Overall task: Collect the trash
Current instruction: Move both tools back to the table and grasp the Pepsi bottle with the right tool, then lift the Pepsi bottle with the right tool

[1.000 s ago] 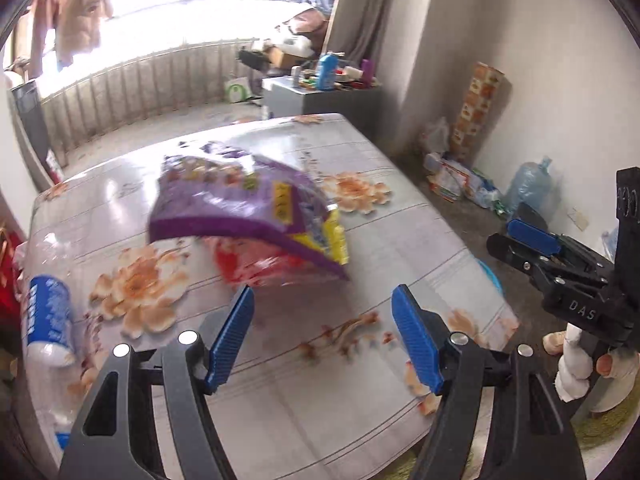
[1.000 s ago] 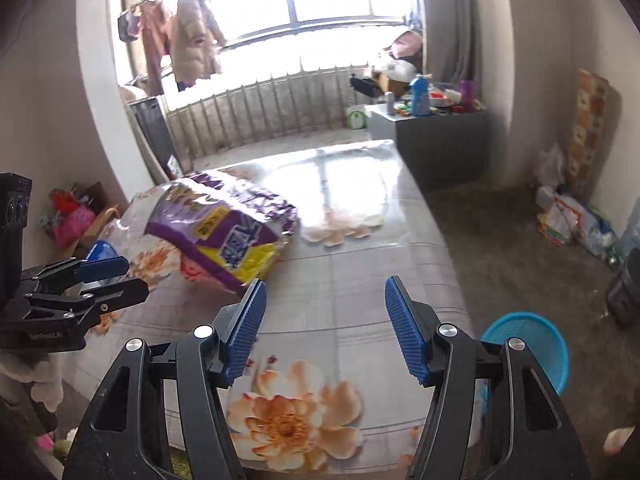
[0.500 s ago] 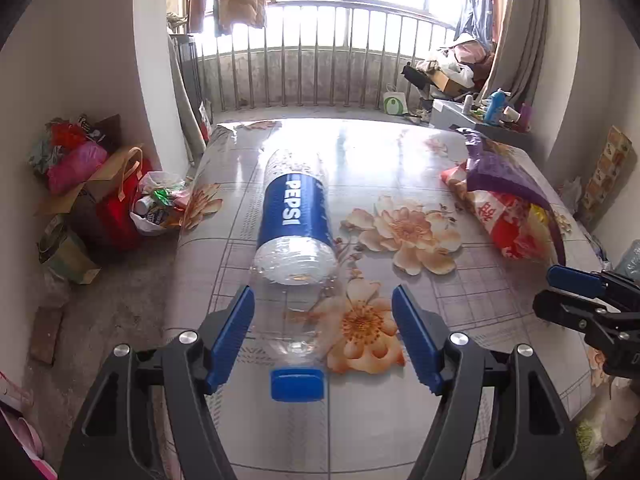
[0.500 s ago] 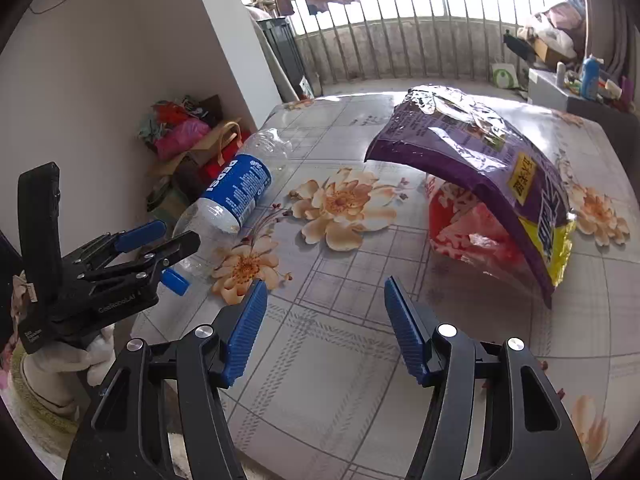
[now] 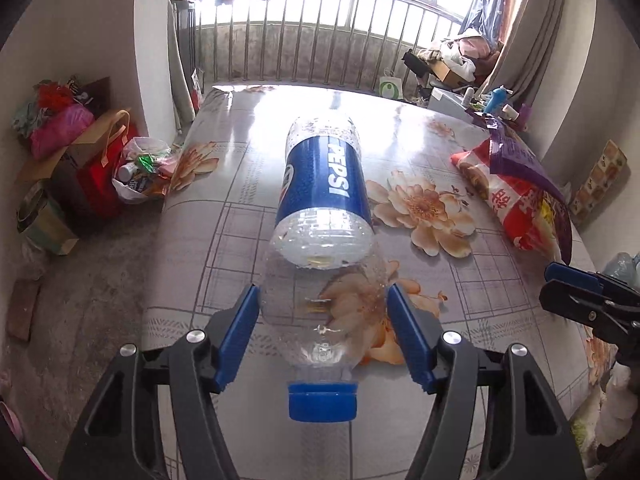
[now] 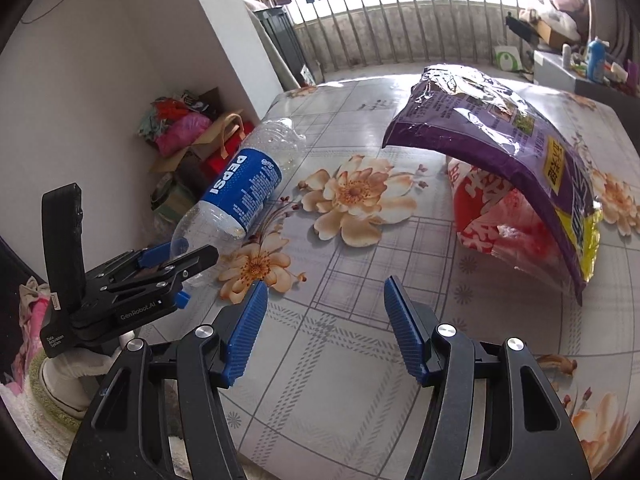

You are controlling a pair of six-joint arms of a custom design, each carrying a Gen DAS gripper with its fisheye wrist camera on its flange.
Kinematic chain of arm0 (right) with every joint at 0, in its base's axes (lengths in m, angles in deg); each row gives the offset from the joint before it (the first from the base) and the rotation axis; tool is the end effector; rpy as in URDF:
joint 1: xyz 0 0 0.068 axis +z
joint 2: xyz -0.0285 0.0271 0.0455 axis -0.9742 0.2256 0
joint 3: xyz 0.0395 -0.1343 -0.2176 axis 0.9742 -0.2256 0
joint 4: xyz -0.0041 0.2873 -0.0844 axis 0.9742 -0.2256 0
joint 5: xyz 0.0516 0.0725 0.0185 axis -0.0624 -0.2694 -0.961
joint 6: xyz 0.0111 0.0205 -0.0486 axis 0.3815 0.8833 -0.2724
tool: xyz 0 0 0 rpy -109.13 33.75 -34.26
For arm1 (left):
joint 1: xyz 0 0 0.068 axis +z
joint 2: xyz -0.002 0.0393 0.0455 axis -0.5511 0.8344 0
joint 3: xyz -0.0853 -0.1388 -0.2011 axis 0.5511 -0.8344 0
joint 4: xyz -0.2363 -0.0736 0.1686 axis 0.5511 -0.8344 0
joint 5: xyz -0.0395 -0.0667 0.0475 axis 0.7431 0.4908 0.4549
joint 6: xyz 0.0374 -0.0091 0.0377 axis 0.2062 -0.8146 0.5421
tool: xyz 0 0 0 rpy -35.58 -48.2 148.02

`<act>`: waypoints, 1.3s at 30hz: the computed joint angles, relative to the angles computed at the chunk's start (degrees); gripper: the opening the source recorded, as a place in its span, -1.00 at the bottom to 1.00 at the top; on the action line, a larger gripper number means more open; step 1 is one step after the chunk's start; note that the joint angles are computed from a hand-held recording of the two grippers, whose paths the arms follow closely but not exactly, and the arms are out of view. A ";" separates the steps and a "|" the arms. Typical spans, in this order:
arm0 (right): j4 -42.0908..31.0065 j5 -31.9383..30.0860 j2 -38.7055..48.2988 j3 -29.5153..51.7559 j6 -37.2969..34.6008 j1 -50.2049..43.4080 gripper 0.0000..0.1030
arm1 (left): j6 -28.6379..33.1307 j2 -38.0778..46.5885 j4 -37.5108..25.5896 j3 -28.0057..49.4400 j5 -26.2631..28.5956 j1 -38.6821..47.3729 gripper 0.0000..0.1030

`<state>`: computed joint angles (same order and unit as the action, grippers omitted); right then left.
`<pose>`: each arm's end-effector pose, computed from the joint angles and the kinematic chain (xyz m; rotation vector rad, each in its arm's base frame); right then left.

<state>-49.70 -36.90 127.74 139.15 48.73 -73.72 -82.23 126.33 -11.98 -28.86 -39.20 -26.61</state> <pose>0.2730 0.0316 0.2297 -0.3269 2.4458 0.5908 0.3005 0.0278 0.2150 0.0103 2.4248 -0.2101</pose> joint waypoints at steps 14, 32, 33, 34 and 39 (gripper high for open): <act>-2.34 -7.86 0.59 0.70 2.09 0.02 0.13 | 6.59 -9.34 -20.02 -0.66 27.31 10.24 0.35; -6.13 -5.21 6.44 3.67 3.23 2.99 0.23 | 5.14 -5.39 -13.72 -4.85 15.21 -1.97 -0.41; -7.06 -5.55 6.51 3.81 2.30 2.60 0.20 | 5.20 -5.90 -14.05 -5.14 15.27 -2.23 -0.41; -7.97 -5.71 6.36 3.83 1.23 2.31 0.18 | 5.35 -6.41 -14.50 -5.44 15.51 -2.39 -0.41; -15.45 -6.81 5.75 5.13 -8.38 -0.64 0.14 | 6.94 -7.14 -17.08 -5.04 16.56 -4.69 -0.41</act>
<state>-65.15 -43.71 133.48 144.29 40.35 -74.36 -75.29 119.20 -29.07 -33.90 -22.65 -31.30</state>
